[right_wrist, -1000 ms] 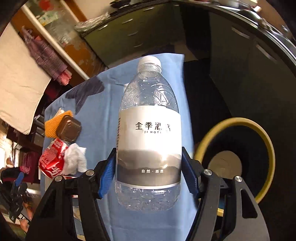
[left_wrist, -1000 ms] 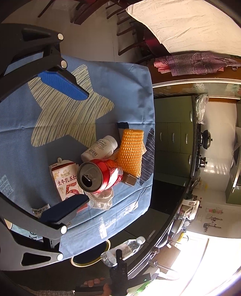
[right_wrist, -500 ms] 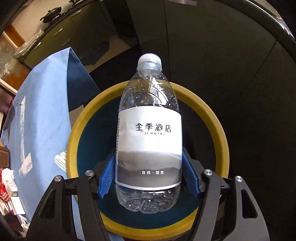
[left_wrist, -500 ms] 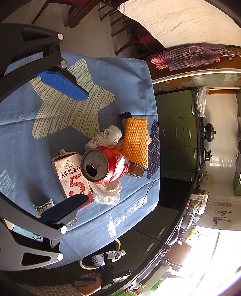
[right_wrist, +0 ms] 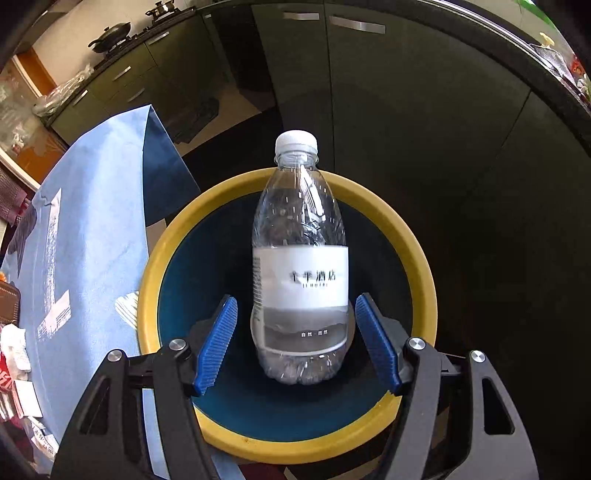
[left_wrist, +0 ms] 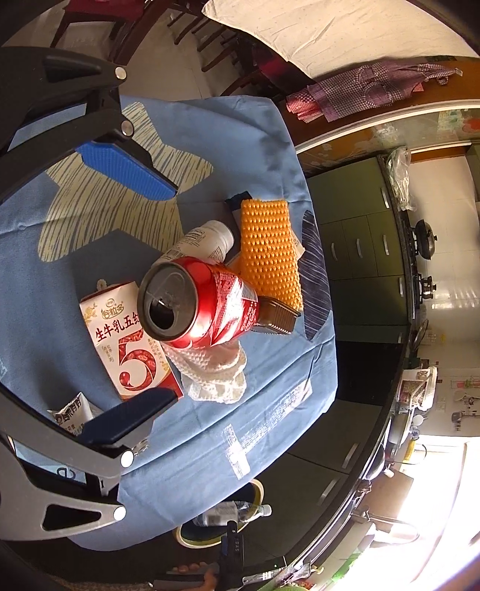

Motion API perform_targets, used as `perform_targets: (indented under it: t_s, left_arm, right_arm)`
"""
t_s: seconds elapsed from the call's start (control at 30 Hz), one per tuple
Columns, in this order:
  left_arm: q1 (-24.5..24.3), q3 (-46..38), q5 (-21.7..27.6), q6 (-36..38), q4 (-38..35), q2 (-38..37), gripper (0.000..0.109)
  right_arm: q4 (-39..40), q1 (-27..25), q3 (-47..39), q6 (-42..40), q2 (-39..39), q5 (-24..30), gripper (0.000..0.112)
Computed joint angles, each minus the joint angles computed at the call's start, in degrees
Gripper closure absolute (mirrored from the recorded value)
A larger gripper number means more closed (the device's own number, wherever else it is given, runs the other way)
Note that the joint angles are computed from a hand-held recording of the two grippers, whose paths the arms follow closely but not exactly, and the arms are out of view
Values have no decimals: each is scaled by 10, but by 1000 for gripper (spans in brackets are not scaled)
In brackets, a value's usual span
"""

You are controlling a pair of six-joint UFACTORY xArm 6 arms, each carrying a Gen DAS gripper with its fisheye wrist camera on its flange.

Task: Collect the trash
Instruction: 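Reach the left gripper to the crushed red Coke can and grasp it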

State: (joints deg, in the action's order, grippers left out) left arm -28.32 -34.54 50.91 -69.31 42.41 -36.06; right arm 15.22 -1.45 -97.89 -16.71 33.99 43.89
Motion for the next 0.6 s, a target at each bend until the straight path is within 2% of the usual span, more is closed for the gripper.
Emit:
perform_targets:
  t_s: [0.23, 0.4, 0.6]
  left_arm:
    - [-6, -8, 3, 3, 4, 8, 12]
    - [7, -19, 2, 12, 8, 13, 12]
    - [42, -48, -26, 76, -24, 56, 12]
  right_arm:
    - [27, -6, 43, -32, -32, -10, 46]
    - [48, 0, 83, -58, -69, -29, 46]
    - [46, 6, 95, -66, -86, -23, 46]
